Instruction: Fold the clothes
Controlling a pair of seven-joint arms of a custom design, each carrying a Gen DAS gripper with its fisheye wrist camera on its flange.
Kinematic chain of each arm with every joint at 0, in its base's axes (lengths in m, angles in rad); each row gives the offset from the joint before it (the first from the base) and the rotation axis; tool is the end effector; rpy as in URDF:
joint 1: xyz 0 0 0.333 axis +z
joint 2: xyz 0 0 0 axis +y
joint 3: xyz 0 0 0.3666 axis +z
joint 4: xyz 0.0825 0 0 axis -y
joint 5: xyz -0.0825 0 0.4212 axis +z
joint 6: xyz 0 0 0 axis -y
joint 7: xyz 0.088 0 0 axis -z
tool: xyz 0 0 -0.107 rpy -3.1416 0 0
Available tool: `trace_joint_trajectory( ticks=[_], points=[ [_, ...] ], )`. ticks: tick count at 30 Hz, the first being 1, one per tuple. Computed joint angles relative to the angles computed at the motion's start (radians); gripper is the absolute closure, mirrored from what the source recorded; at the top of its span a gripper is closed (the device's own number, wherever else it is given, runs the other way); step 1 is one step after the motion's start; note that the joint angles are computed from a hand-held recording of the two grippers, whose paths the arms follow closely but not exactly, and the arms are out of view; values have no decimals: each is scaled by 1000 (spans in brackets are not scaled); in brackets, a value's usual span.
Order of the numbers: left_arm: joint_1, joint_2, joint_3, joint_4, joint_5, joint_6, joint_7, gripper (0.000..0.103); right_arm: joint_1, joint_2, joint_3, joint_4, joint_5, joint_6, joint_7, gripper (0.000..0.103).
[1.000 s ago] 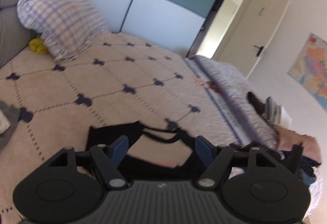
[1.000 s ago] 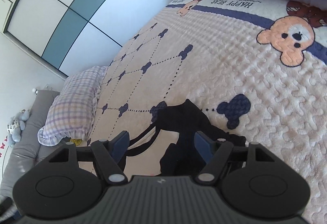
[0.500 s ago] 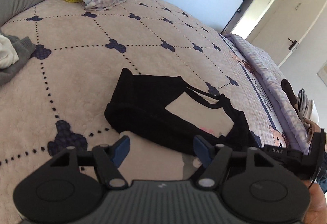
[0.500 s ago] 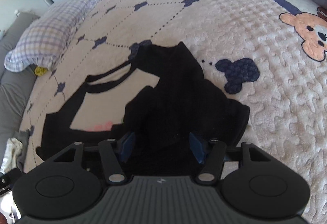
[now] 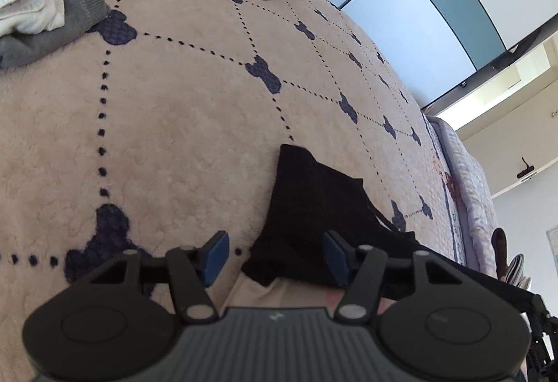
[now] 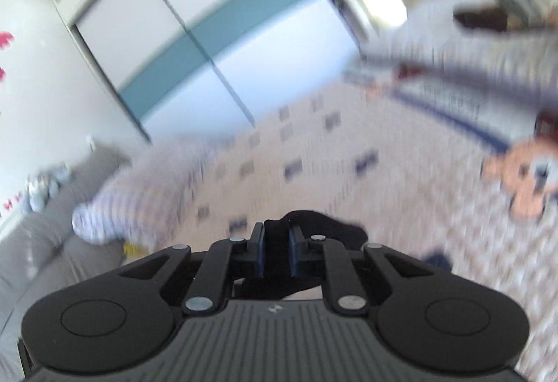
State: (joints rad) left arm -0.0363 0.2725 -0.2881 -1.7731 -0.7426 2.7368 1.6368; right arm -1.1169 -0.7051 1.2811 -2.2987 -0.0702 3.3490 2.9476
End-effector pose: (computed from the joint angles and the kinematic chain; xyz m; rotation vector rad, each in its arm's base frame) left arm 0.6970 -0.1843 0.5144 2.1968 -1.7281 1.2867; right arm 0.5137 0.2376 0.5673 -0.7797 1.6912 -0.7317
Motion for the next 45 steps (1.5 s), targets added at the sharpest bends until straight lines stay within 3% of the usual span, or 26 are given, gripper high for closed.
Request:
trace_joint_trajectory(
  ticks=[2, 4, 6, 8, 10, 12, 13, 16, 18, 21, 27, 29, 30, 32, 35, 39, 42, 45],
  points=[
    [11, -6, -23, -7, -50, 2, 46, 43, 5, 16, -22, 1, -83, 1, 69, 88],
    [-4, -9, -17, -12, -28, -9, 59, 43, 42, 143, -7, 17, -42, -102, -45, 88],
    [-19, -10, -7, -17, 0, -1, 51, 43, 61, 210, -6, 24, -63, -177, -43, 89],
    [-16, -12, -17, -21, -15, 10, 76, 43, 76, 208, -26, 3, -68, -143, -4, 89],
    [5, -24, -49, -28, -97, 25, 179, 43, 74, 181, -40, -18, -59, -67, 27, 88],
    [6, -43, -59, -40, -138, 29, 280, 43, 74, 164, -37, -18, -52, -53, 21, 88],
    [-13, -53, -43, -49, -95, 36, 292, 43, 69, 166, -31, -11, -52, -67, 15, 88],
    [-100, -65, 40, -85, 222, 85, 225, 43, 66, 182, -21, -2, -54, -86, 13, 87],
    [-145, -64, 92, -102, 446, 101, 165, 43, 67, 164, -26, -14, -43, -51, 26, 87],
    [-147, -46, 91, -100, 579, 93, 169, 41, 63, 120, -34, -26, -16, 2, 31, 86],
    [-237, 14, 196, -53, 922, 111, -83, 41, 60, 19, -54, -60, 90, 109, 48, 89],
    [-243, 24, 212, -44, 989, 120, -141, 48, 64, 4, -64, -72, 123, 144, 48, 90],
    [-239, 26, 211, -41, 1006, 121, -159, 52, 83, 21, -78, -68, 113, 119, 24, 90],
    [-189, 20, 162, -55, 955, 136, -125, 58, 117, 74, -99, -49, 69, 19, -38, 90],
    [-174, 9, 156, -80, 954, 174, -129, 58, 175, 204, -121, -2, -13, -176, -104, 86],
    [-131, 6, 118, -97, 866, 202, -121, 58, 193, 308, -106, 51, -84, -407, -110, 67],
    [-94, 7, 79, -113, 778, 231, -102, 58, 240, 355, -147, 5, -66, -368, -47, 67],
    [-4, 16, -18, -120, 604, 242, -23, 58, 302, 430, -194, -41, -38, -287, 13, 67]
  ],
)
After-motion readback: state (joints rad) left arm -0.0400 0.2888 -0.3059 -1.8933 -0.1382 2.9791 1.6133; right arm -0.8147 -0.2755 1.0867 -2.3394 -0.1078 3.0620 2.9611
